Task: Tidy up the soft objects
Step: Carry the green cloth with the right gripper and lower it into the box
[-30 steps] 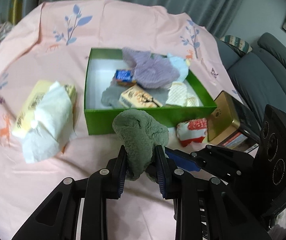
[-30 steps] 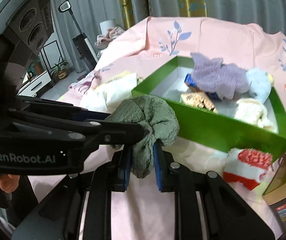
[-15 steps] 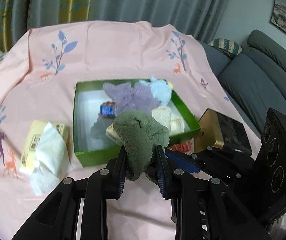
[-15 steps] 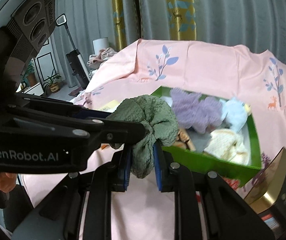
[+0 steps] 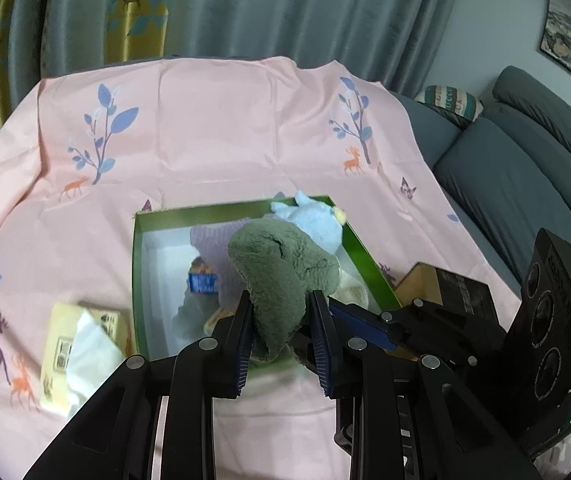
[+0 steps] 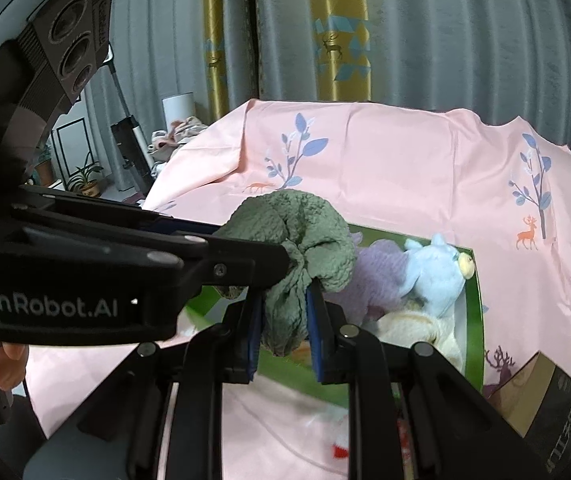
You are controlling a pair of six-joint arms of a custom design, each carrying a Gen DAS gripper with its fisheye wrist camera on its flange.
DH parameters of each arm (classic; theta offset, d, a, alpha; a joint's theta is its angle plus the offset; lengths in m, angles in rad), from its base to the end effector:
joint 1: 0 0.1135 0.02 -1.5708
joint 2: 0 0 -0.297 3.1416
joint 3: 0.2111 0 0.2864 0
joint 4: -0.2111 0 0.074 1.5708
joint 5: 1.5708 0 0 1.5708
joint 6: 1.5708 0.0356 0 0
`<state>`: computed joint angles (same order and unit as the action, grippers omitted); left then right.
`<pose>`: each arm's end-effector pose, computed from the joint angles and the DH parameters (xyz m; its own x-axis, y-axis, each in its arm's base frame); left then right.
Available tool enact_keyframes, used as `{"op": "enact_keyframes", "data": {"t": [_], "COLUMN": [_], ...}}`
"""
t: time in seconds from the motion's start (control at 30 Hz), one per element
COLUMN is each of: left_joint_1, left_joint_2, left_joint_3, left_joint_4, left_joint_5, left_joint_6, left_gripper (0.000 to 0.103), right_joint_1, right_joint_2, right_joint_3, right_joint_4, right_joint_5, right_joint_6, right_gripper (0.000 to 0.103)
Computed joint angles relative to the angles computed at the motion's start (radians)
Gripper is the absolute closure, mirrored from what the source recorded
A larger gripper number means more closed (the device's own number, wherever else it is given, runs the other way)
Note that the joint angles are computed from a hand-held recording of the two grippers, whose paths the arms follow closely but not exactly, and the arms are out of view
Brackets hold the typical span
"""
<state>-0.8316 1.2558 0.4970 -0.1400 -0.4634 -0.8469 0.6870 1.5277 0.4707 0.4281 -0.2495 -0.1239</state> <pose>0.1724 -0.1655 0.1639 -0.7040 -0.2226 -0.6744 -0.0813 0.9686 -0.2348 0.2147 0.1874 0.1320 -0.3563 -0.4472 -0.8204 -0.8193 0.5717 0.0442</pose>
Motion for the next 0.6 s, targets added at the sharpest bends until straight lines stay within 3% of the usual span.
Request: {"op": "enact_keyframes", "data": {"t": [0.4,0.6], "left_joint_1": [0.203,0.254], "left_joint_2": [0.186,0.271], "left_joint_3": [0.017,0.021], "left_joint_4": [0.182,0.233], "left_joint_5": [0.145,0.185], "left_joint_6": [0.092,0.099], "left_gripper": [0.076,0.076], "right_joint_1": [-0.030,-0.032], "right_joint_2": [0.246,0.328], "right_joint_3": [0.166,0.220], "right_joint_4": [0.017,-0.017], "right_joint_5": [0.003,0.019], "right_joint_6": [0.015,0.017], "right_gripper": [0.083,0.076]}}
